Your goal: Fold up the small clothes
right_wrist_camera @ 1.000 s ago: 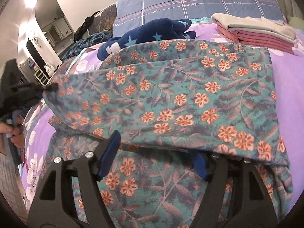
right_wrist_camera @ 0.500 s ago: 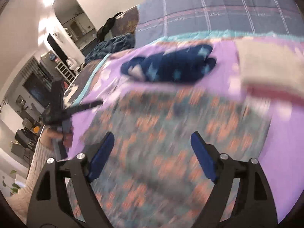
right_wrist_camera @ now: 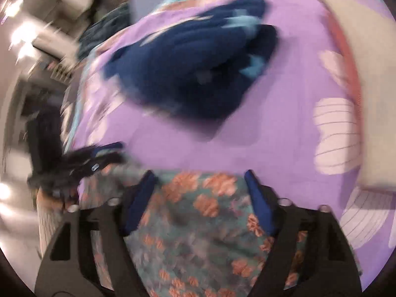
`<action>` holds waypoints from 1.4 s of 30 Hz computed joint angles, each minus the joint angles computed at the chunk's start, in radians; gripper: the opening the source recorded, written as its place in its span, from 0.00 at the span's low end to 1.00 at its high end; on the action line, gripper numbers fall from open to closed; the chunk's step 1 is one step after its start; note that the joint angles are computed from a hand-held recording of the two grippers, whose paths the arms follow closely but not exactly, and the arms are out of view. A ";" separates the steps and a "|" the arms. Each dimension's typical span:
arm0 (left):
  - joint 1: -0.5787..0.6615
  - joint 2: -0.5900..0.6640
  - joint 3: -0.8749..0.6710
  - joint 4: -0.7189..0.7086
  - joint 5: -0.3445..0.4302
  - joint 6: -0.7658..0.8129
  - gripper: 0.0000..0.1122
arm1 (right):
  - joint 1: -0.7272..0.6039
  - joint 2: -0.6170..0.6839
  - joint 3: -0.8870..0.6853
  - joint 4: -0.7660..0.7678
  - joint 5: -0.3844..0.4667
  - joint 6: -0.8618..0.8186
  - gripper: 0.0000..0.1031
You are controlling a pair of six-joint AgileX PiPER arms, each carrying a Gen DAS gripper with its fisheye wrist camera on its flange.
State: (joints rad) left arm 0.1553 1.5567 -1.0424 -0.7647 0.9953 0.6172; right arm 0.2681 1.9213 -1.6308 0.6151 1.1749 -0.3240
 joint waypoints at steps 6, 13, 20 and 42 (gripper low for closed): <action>-0.066 -0.303 0.267 0.003 -0.052 0.187 0.28 | -0.031 -0.309 0.397 0.115 -0.112 -0.374 0.46; -0.144 -0.434 0.358 0.120 -0.144 0.068 0.28 | -0.058 -0.358 0.476 0.118 -0.111 -0.393 0.51; -0.223 -0.465 0.383 0.230 -0.241 -0.004 0.28 | 0.038 -0.405 0.546 0.038 -0.269 -0.341 0.51; -0.372 -0.565 0.441 0.467 -0.330 -0.215 0.15 | 0.124 -0.466 0.663 -0.078 -0.489 -0.248 0.14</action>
